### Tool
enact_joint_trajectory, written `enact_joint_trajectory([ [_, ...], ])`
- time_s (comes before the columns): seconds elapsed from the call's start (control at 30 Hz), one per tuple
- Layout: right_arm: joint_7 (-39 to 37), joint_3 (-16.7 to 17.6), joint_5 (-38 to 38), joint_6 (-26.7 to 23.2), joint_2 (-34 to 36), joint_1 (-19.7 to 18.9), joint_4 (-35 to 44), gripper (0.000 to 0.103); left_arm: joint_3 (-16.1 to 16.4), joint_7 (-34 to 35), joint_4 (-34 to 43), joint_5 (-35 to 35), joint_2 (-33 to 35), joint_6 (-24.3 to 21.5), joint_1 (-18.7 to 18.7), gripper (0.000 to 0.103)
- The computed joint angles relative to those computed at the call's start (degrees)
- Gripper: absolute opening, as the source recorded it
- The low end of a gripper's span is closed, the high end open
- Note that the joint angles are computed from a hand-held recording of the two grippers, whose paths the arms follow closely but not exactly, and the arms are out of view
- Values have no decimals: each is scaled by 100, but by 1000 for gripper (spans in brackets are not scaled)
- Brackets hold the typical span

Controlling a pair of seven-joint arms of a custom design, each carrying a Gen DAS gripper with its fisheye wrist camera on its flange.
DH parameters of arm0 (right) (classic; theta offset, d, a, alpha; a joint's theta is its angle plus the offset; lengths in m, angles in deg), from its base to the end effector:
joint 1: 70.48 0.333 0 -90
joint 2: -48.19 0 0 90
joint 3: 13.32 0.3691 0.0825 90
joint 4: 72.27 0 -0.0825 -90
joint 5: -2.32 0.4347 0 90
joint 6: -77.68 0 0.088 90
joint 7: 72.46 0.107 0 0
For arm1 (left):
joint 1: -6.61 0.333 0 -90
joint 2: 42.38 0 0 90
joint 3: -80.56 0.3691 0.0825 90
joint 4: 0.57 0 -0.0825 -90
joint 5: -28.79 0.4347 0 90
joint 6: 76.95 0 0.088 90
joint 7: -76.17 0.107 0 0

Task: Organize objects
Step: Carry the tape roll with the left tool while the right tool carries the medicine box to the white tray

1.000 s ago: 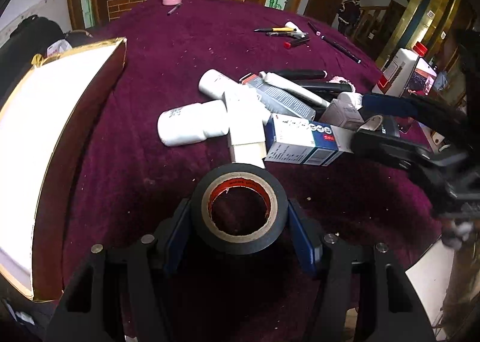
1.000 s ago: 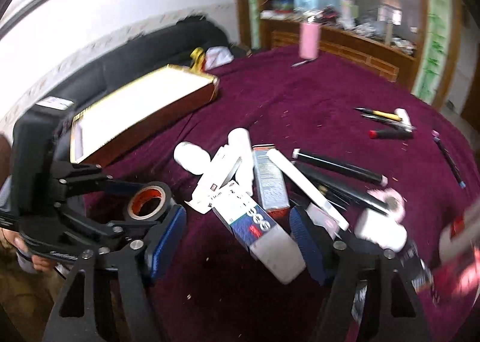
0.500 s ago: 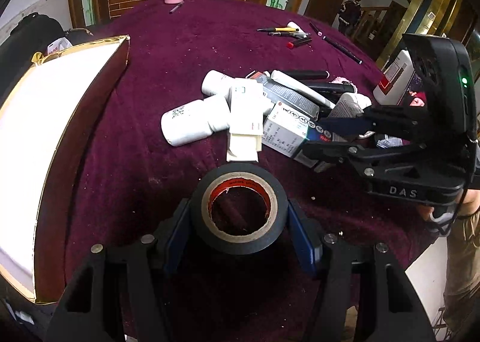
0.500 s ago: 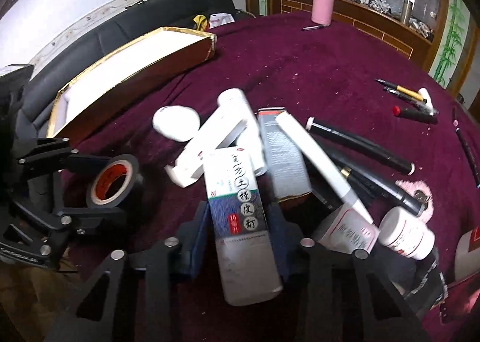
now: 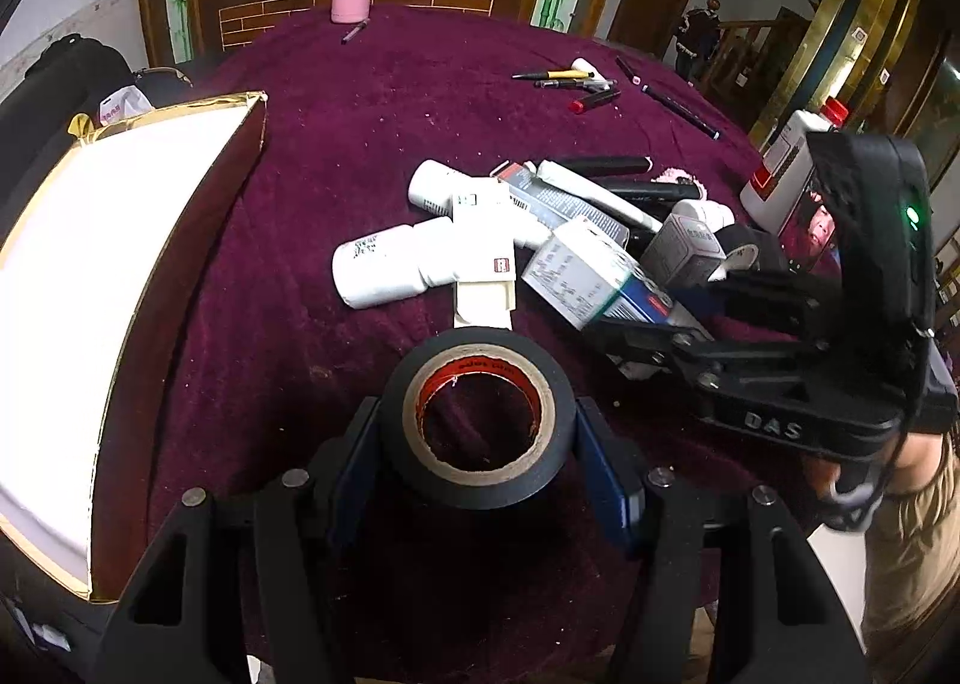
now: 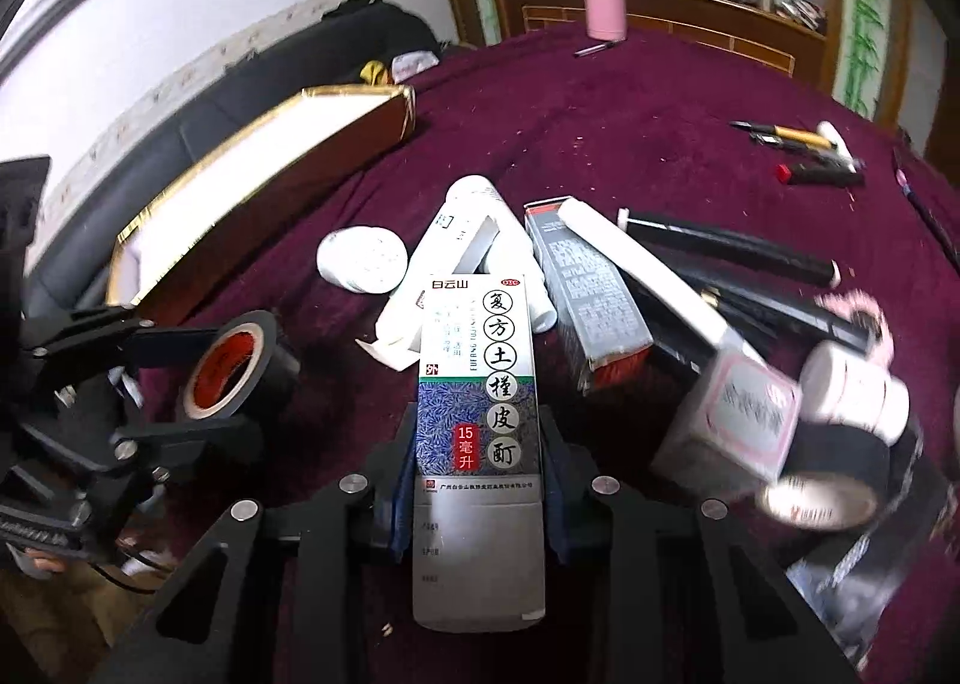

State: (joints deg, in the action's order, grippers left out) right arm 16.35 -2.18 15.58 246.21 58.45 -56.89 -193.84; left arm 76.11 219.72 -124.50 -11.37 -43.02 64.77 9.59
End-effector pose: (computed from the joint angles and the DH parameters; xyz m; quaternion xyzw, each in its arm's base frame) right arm 0.6068 0.2575 0.4202 -0.7410 0.5898 -0.1100 0.3017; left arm 0.6038 -0.0138 0.4591 -0.4999 0.8146 -0.2879 0.0602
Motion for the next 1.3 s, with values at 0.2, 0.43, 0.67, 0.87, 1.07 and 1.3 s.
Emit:
enact_joint_trajectory([
  [0.2,-476,540,1296,743,-277,-304,-504,37,19,76,-28,-48,-99,-13,-2,62],
  [0.43,-1316,950,2373,1036,-321,-403,-516,37,85,73,9,-132,-210,43,21,62],
  [0.67,-2582,1357,3624,1097,-232,-576,-331,37,196,-119,176,-117,-203,531,162,62],
  [0.87,-3219,1249,4310,1065,-192,-394,-210,37,238,-1018,551,680,271,1533,354,62],
  [1.07,-3520,1014,4686,1021,-203,-145,-157,37,395,-2616,1082,2326,1037,1619,444,62],
  [1.3,-3670,904,4887,1046,-175,-30,-89,37,90,-2229,1073,2121,1133,1056,675,62],
])
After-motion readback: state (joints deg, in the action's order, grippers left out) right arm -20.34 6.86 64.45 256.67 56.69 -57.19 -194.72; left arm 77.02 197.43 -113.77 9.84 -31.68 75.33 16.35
